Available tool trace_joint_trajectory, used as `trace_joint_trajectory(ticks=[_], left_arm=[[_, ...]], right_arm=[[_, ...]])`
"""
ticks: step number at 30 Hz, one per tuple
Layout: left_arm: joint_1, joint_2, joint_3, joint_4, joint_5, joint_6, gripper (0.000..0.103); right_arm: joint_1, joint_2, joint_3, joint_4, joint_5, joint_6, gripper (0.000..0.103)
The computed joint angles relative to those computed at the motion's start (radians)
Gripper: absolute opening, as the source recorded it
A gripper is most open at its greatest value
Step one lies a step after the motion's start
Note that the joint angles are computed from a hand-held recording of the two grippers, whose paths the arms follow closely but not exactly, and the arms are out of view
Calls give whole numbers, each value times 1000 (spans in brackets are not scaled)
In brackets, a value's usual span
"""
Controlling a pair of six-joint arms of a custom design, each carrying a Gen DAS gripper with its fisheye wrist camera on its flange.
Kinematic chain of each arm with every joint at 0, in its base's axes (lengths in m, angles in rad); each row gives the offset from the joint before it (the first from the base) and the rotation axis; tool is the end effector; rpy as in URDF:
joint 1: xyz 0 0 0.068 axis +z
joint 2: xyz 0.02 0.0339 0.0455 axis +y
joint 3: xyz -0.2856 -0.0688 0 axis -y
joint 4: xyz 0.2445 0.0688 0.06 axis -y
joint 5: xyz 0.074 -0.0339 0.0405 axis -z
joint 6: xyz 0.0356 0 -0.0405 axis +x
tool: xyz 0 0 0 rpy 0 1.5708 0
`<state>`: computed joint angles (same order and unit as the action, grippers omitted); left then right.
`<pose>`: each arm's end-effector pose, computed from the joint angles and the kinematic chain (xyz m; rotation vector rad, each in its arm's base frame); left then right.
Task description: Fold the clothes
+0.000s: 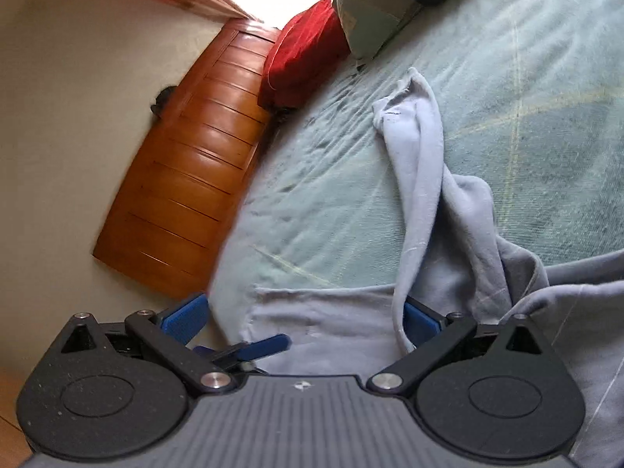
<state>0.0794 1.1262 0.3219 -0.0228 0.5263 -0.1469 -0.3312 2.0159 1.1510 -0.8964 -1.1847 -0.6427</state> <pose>0.1818 -0.0035 0.1597 -0.0199 2.3515 -0.6605 0.3234 -0.0763 0.1383 -0.2126 2.3157 1.4839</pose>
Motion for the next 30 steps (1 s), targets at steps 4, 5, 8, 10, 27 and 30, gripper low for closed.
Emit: trace_joint_trajectory(ticks=[4, 5, 8, 10, 27, 30], left_arm=[[55, 10, 2, 0, 75, -26, 93], [68, 6, 3, -5, 92, -31, 93], [95, 1, 8, -16, 129, -40, 93], [98, -2, 14, -20, 137, -48, 93], [-80, 374, 31, 407, 258, -311, 93], [-113, 486, 65, 493, 228, -347, 93]], right_arm=[[40, -32, -37, 73, 68, 65, 103], [48, -35, -41, 72, 75, 63, 103], [59, -40, -31, -83, 35, -114, 103], [76, -70, -52, -142, 44, -204, 103], [-190, -212, -208, -267, 206, -484, 103], [-302, -178, -190, -336, 210, -575, 103]])
